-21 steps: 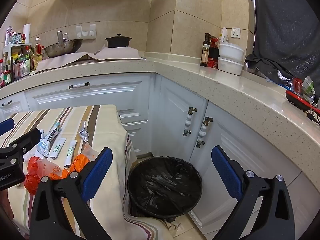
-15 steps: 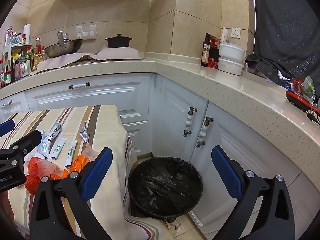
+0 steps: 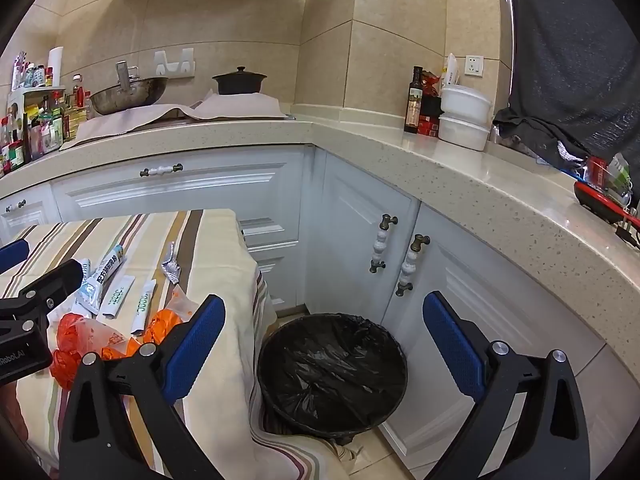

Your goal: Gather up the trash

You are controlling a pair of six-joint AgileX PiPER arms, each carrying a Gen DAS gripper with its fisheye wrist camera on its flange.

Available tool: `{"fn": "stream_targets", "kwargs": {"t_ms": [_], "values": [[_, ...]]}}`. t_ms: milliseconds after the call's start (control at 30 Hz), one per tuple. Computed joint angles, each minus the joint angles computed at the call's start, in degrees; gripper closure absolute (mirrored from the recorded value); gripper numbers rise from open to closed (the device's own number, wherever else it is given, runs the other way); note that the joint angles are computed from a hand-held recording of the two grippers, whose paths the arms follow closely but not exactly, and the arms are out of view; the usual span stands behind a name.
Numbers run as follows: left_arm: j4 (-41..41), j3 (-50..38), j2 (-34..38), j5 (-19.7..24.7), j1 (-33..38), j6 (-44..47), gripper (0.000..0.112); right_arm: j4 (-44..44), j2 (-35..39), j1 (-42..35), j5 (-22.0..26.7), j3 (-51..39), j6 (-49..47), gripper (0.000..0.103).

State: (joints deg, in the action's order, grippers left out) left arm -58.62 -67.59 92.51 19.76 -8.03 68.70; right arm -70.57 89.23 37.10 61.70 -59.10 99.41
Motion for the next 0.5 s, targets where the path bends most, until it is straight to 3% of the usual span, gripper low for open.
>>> {"fn": "stream_targets", "kwargs": {"t_ms": [500], "values": [[-0.81, -0.30, 0.18, 1.62, 1.43, 1.46, 0.013, 0.10, 0.05, -0.16, -0.18, 0.14, -0.01, 0.007]]}}
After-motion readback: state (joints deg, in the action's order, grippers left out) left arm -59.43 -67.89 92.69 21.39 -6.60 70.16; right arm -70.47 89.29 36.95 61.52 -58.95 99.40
